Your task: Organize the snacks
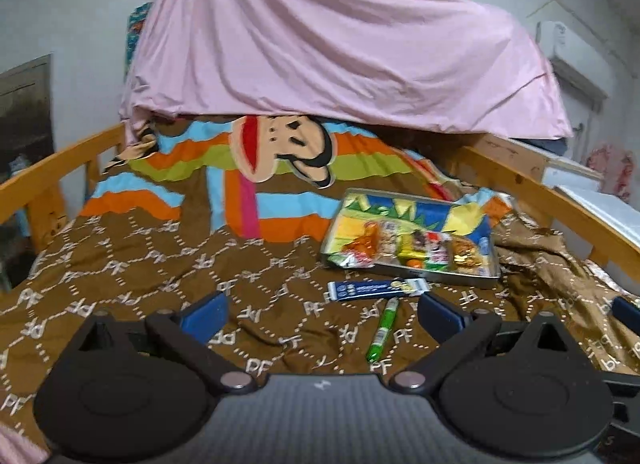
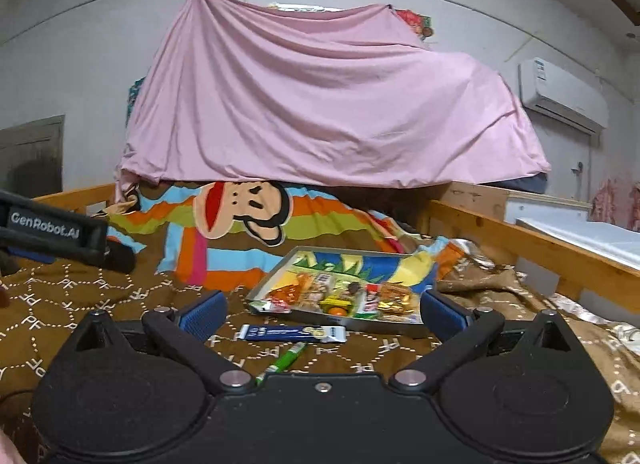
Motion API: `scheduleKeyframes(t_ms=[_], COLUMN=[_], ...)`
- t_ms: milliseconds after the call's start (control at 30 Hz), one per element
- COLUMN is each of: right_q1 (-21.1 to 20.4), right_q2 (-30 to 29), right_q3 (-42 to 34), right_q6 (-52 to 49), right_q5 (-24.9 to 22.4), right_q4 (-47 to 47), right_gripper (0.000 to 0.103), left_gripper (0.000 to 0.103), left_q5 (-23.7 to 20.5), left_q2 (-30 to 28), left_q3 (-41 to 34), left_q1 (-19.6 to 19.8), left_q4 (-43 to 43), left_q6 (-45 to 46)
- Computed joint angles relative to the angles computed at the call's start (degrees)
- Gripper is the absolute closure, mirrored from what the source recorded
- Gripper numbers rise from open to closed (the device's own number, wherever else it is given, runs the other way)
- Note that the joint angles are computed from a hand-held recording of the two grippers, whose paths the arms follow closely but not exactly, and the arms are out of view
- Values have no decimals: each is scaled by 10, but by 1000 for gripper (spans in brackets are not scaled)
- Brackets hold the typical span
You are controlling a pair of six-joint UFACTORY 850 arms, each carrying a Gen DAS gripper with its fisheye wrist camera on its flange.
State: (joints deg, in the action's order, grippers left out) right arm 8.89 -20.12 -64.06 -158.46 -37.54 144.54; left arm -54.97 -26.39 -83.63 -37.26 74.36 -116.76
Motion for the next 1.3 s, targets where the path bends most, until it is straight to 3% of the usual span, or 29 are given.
scheduleKeyframes(t_ms=[133,300,433,567,667,833,933,1067,1300], right_q1=[-12,-6,-8,-12,-8,-12,-13,2,37], right_q2=[12,21,30,22,2,-27,-42,-51,-64], right_q3=[-1,-27,-24,-29,-46,-52,-70,-89,-130], right_q6=[25,12,-35,39,28,-12,36,18,-142], right_q5=[25,121,104,94,94,69,96,127,203], right_q4=[1,3,44,65,105,133,127,178,285], right_gripper=[1,1,1,1,1,1,1,1,1], left_gripper=[0,0,0,1,0,0,0,0,0], left_q5=[-50,-101,-100,-91,-96,-21,34,100,184], left_q2=[-23,-60,-78,-93,-105,-88,-73,-65,-83], left_q3=[-59,-135,-166,-182,-196,-147,-104,-74,-99], left_q1=[-10,-19,-16,-3,11,39,56,87,145], left_q4=[-52,-80,-79,-84,-107,-88,-58,-41,-6], left_q6=[53,105,119,149,165,131,113,102,151])
